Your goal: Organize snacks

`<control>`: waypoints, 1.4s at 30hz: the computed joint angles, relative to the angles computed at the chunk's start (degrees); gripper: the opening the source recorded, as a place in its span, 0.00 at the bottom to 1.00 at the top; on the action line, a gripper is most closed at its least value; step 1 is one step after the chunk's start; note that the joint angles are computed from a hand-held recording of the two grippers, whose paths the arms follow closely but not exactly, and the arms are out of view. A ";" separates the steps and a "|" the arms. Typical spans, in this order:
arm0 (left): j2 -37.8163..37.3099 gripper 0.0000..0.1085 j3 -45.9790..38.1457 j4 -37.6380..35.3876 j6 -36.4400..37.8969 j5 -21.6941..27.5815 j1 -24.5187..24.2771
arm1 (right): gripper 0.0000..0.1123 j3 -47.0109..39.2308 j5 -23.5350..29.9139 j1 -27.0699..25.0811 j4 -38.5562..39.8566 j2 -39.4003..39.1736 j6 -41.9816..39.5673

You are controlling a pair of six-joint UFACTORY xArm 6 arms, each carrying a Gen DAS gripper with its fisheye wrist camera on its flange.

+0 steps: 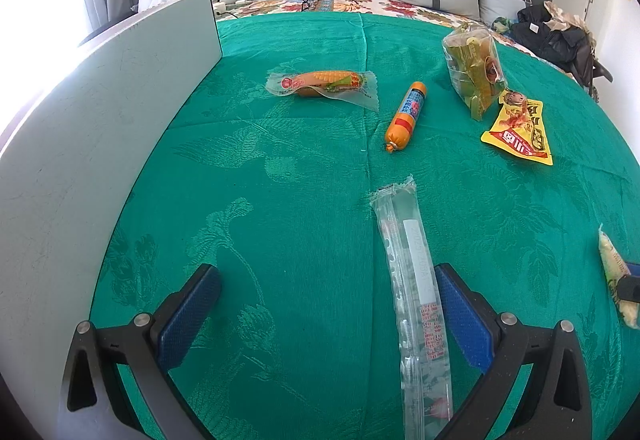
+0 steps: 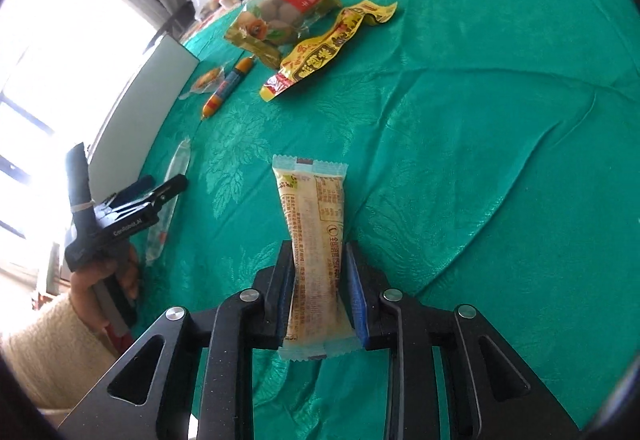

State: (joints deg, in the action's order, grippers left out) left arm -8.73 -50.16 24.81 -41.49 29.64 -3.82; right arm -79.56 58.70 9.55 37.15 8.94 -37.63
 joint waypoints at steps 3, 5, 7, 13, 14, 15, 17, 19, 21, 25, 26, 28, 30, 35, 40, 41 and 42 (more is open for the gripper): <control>-0.70 0.84 -1.30 -5.32 5.07 4.28 -1.85 | 0.56 4.55 -6.52 3.70 -6.20 -3.38 -1.40; -2.05 0.52 -0.70 -6.79 7.79 4.51 -3.06 | 0.50 7.14 -11.09 5.96 -13.29 -4.88 0.14; -2.55 0.18 -1.31 -8.53 11.63 6.10 -4.31 | 0.19 6.45 -9.83 6.03 -14.62 -4.91 2.81; -10.75 0.16 5.77 -34.29 24.34 1.97 -1.47 | 0.19 9.46 0.52 -1.28 11.24 -8.36 2.44; -13.16 0.16 7.45 -39.51 26.58 1.57 -0.80 | 0.19 11.00 1.17 -2.14 13.94 -9.35 2.60; -15.54 0.16 8.72 -43.89 28.50 1.84 0.00 | 0.19 12.58 0.75 -2.60 14.62 -10.58 2.82; -20.52 0.16 10.77 -50.24 31.70 2.83 1.80 | 0.19 15.05 -1.92 -1.90 13.34 -13.08 3.69; -25.97 0.16 12.50 -52.99 32.63 3.96 3.66 | 0.19 16.29 -3.00 -1.05 12.96 -15.03 4.62; -30.60 0.16 12.93 -54.38 33.56 5.79 6.39 | 0.19 15.74 -3.76 1.20 12.94 -15.74 6.15; -37.00 0.17 11.45 -53.90 36.84 10.22 14.90 | 0.19 8.79 -3.88 9.09 11.97 -14.78 7.30; -37.61 0.17 10.80 -53.53 38.14 11.02 17.62 | 0.19 6.12 -4.22 11.67 11.98 -14.05 7.01; -37.82 0.17 9.52 -51.03 39.65 12.29 23.21 | 0.19 0.05 -5.01 17.06 12.20 -11.70 7.04; -36.71 0.17 8.27 -50.86 41.36 13.81 29.60 | 0.19 -6.98 -5.17 22.06 12.48 -7.92 7.86; -35.23 0.17 9.00 -40.65 40.78 13.17 39.01 | 0.19 -23.18 -7.52 32.63 8.78 4.38 13.83; -40.93 0.83 16.41 -26.53 29.58 11.77 43.27 | 0.59 -27.00 -9.11 37.56 1.59 10.12 19.99; -43.34 0.85 18.51 -25.73 28.13 10.45 43.82 | 0.63 -24.13 -10.88 37.59 1.30 8.74 19.23; -45.24 0.85 20.00 -25.48 27.46 9.26 44.31 | 0.62 -19.79 -13.08 37.39 1.39 6.21 17.58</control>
